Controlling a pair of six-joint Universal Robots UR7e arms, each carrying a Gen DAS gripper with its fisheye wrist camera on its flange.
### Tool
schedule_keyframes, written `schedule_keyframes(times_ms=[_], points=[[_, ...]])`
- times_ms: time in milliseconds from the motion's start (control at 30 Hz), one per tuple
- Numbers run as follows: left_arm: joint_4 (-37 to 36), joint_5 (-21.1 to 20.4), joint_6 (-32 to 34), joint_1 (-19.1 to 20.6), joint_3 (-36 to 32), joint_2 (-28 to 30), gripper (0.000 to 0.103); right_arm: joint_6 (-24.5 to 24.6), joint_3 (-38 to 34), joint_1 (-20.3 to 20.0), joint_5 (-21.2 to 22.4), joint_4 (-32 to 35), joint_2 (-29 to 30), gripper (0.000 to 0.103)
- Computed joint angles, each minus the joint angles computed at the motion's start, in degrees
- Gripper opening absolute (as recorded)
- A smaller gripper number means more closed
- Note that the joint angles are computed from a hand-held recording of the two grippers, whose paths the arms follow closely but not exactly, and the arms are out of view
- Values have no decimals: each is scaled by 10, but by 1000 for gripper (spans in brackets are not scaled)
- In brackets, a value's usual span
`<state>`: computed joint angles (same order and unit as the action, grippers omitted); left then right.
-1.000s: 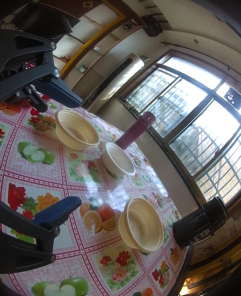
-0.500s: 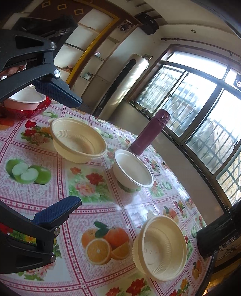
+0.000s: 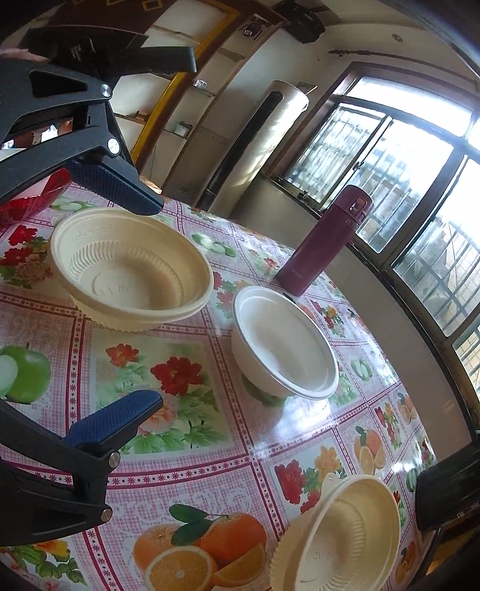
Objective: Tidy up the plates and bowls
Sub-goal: 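Bring both open grippers to the rim of the cream plastic bowl, then close both grippers on the rim of the cream plastic bowl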
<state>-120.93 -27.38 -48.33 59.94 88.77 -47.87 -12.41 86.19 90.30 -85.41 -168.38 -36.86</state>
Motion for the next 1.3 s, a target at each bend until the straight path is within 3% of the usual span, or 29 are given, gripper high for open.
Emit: schedule_keyframes(times_ms=[100, 467, 733, 900, 1100, 1300], points=[[-25, -33, 18, 5, -10, 7, 103, 3, -6, -8, 25, 28, -1, 95], [12, -86, -3, 10, -37, 19, 103, 28, -38, -24, 73, 110, 9, 84], [0, -90, 10, 5, -36, 21, 103, 18, -47, -21, 73, 122, 16, 66], [-19, -99, 29, 6, -33, 23, 103, 21, -49, -19, 66, 116, 20, 63], [-36, -112, 44, 8, -35, 27, 103, 9, -47, -17, 58, 109, 20, 53], [-49, -113, 47, 8, -32, 24, 94, -2, -45, -10, 42, 96, 24, 43]])
